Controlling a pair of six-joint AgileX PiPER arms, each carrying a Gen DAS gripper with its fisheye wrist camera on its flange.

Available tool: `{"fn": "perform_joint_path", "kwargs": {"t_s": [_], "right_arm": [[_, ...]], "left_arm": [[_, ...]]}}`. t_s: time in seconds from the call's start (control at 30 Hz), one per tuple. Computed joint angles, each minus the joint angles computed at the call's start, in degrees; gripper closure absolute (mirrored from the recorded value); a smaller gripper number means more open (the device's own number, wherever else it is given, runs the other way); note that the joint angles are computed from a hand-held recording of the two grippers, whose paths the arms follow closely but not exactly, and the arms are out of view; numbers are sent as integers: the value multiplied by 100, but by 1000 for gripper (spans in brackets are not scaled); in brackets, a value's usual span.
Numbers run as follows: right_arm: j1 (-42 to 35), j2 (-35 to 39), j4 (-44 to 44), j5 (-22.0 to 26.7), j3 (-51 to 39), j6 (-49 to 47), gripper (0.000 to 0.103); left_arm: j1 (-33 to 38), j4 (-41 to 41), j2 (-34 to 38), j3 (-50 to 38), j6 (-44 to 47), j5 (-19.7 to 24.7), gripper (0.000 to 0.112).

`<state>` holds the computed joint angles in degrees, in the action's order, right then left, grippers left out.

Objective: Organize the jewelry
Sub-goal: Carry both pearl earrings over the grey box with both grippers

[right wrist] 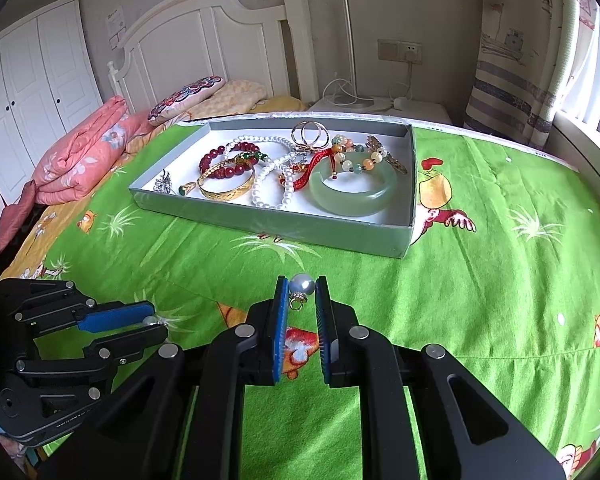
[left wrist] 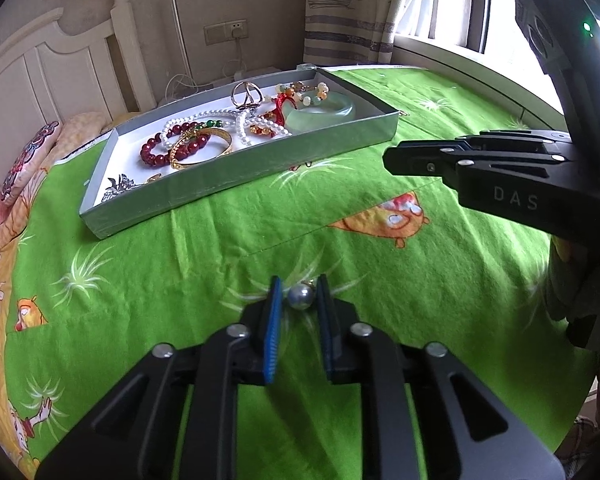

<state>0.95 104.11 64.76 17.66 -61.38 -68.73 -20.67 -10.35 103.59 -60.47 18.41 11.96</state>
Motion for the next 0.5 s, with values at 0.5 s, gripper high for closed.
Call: {"fn": "perform_joint_path", "kwargs": {"t_s": [0.5], "right_arm": [[-32, -37, 226, -28, 53, -240, 90]], "left_arm": [[117, -77, -148, 186, -156, -244, 98]]}}
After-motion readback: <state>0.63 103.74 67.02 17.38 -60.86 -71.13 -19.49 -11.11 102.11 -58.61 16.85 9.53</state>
